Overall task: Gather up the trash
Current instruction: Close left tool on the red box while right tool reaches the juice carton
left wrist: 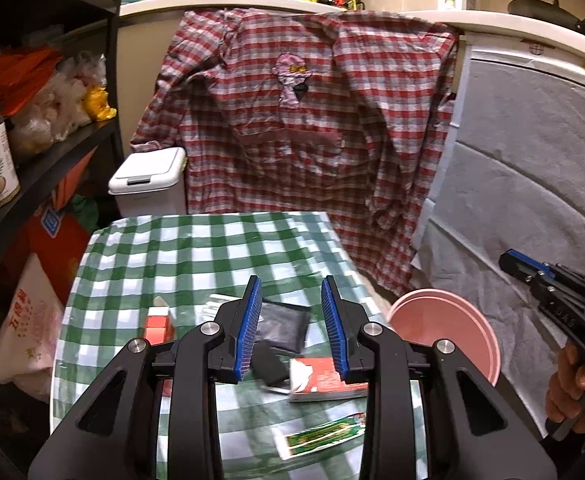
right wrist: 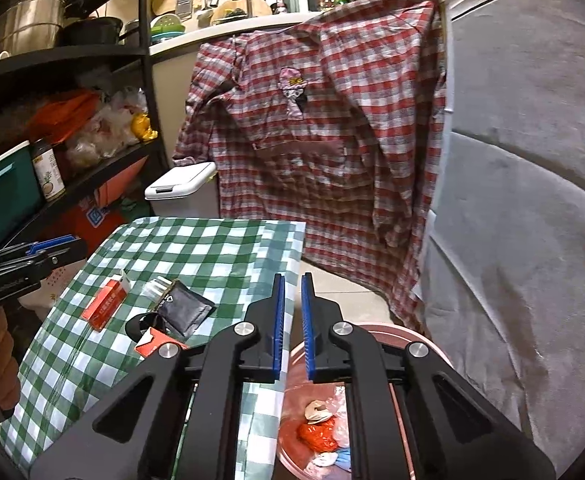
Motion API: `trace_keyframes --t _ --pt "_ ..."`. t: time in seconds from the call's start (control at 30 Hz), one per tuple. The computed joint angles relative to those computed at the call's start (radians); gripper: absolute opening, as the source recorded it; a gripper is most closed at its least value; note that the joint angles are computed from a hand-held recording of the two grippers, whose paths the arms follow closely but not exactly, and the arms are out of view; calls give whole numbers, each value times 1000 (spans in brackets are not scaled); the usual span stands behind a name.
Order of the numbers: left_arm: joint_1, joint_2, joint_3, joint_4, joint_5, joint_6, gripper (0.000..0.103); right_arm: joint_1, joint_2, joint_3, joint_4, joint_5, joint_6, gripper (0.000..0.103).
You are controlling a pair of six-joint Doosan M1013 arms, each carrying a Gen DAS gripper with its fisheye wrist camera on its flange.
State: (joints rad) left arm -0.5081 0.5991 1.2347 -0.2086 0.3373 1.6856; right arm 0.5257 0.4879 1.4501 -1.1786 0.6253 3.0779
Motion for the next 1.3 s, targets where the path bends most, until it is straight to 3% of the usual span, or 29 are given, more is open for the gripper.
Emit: trace_keyframes --t 0.23,0.47,0.7,0.8,0.97,1.03,1.1,1.17,1.3 --pt "30 17 -21 24 26 -36 31 -16 14 -19 29 -40 -24 7" --pt "71 39 -51 41 49 -93 31 -41 45 -74 149 -123 -135 9" --pt "100 62 -75 60 91 -141 31 -48 136 -209 514 -201 -521 10" --pt "115 75 -88 45 124 -152 31 -41 184 -279 692 -178 -722 10" --pt "125 98 -109 37 188 -142 31 -42 214 -320 872 -142 -920 11" --pt "127 105 -113 24 206 -123 32 -48 211 -312 958 -133 -1018 19" --pt "128 113 -119 11 232 -104 37 -51 209 -302 1021 -109 -1109 43" --pt "129 122 -126 3 253 -94 49 -53 208 -294 1060 -77 -1190 49" --pt "130 144 -149 9 298 -108 52 -53 210 -284 1094 -26 -1295 55"
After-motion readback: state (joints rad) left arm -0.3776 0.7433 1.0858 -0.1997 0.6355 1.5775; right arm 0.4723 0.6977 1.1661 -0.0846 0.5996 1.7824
